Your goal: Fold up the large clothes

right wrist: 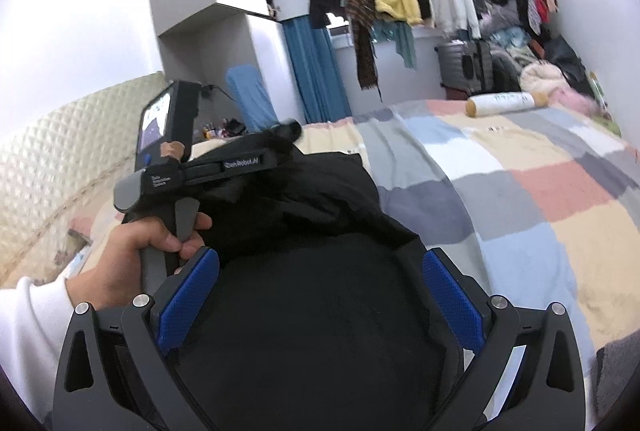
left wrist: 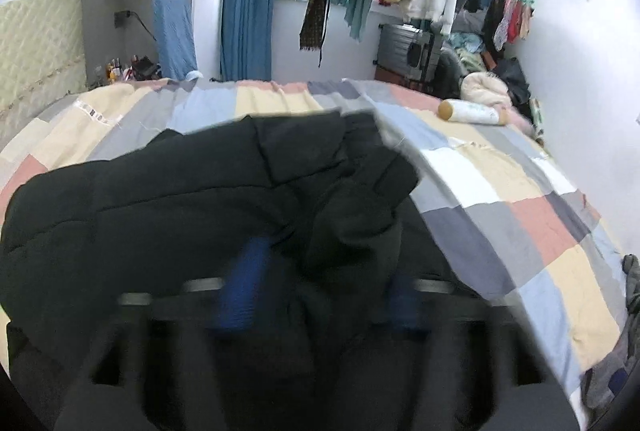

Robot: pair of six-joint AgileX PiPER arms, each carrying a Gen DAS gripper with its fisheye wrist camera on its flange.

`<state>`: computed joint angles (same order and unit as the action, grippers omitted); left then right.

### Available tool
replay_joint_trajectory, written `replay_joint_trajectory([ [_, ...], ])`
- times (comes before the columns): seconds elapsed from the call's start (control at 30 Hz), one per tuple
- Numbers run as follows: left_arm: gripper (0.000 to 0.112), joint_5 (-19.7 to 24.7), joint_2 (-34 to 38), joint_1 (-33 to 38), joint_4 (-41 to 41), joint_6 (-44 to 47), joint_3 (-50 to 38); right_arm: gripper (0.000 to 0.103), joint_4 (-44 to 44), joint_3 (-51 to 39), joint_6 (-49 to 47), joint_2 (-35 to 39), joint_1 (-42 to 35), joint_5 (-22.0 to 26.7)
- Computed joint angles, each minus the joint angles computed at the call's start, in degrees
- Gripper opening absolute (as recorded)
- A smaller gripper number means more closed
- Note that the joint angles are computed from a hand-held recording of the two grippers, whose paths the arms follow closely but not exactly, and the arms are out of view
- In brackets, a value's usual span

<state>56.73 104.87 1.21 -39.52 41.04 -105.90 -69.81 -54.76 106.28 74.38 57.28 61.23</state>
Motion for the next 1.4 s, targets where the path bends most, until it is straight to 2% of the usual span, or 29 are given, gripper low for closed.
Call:
replay_joint_trajectory([
  [0.07,0.09,-1.0,-2.2,1.6,-2.7,3.5,2.4,0.102,-0.2,-0.6,-0.7,0.6,0.6,0.5],
  [0.17,0.09,2.8,-2.4,4.1,-3.1,2.8,0.2,0.102,-0.4,-1.2,-1.3,1.2,0.8,0.3],
  [0.33,0.09,5.1,-4.6,9.5,-4.2,5.7,0.4,0.102,-0.1,-3.0,-3.3,2.4,1.2,0.7],
  [0.5,0.09,8.3,-6.9,18.7,-8.3,11.9,2.5,0.102,0.0,-5.3,-5.5,3.8,2.1,1.2],
  [0.63,0.09,12.0,-7.6,26.7,-12.9,17.6,4.4,0.102,0.9,-7.3,-7.1,4.0,2.8,-0.3],
  [0.77,0.091,11.5,-7.2,31.5,-14.9,22.2,6.7,0.102,2.5,-11.1,-10.7,5.2,2.2,-1.5],
  [0.87,0.096,10.6,-4.3,32.4,-14.7,20.9,4.1,0.102,4.5,-16.2,-17.0,7.8,-0.8,-2.3],
  [0.93,0.102,11.8,-0.6,32.5,-14.1,17.5,-0.7,0.102,5.6,-20.5,-22.6,10.1,-4.1,-3.5],
  [1.1,0.102,12.2,7.1,32.4,-12.4,11.6,-10.5,0.102,12.1,-29.5,-33.0,15.6,-14.0,-9.9],
  [1.17,0.103,10.7,9.5,31.3,-9.9,9.6,-13.4,0.102,15.2,-33.2,-37.1,18.8,-17.7,-12.1],
  [1.4,0.103,7.5,17.9,27.4,0.1,4.9,-22.9,0.102,32.4,-44.4,-53.6,29.8,-30.6,-17.0],
])
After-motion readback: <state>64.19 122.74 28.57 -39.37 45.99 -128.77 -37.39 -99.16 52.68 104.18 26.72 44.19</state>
